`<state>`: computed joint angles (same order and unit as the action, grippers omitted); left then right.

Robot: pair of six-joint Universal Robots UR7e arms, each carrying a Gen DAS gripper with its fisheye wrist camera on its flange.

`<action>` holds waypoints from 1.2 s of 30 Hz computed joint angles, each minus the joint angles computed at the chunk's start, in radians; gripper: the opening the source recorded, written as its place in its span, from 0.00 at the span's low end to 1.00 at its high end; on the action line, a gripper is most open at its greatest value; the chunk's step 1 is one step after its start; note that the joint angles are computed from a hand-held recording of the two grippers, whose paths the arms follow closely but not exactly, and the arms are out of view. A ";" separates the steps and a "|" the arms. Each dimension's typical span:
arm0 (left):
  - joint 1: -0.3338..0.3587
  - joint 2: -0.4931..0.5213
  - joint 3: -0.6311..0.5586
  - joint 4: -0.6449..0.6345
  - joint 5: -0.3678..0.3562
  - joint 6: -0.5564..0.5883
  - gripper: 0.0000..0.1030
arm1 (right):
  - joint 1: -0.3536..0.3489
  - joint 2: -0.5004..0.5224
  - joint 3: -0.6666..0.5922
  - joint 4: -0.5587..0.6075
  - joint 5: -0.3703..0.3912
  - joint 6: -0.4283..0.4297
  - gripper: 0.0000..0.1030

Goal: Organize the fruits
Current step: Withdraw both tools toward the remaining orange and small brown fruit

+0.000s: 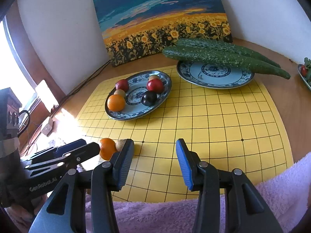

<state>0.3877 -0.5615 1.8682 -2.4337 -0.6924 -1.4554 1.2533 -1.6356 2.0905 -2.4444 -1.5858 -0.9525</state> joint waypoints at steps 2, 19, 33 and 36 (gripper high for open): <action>-0.002 0.010 -0.009 -0.011 -0.002 0.024 0.44 | -0.003 0.001 -0.003 0.002 0.003 0.004 0.45; 0.025 0.059 -0.059 -0.014 -0.031 0.078 0.44 | -0.023 0.013 -0.017 0.010 0.006 0.009 0.45; 0.034 0.060 -0.048 -0.049 -0.030 0.088 0.34 | -0.026 0.021 -0.018 0.011 0.001 0.016 0.45; 0.032 0.057 -0.044 -0.053 -0.031 0.088 0.34 | -0.023 0.020 -0.016 0.011 -0.001 0.016 0.45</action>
<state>0.4198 -0.5045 1.8243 -2.4866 -0.7234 -1.3670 1.2299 -1.6160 2.0744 -2.4330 -1.5866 -0.9368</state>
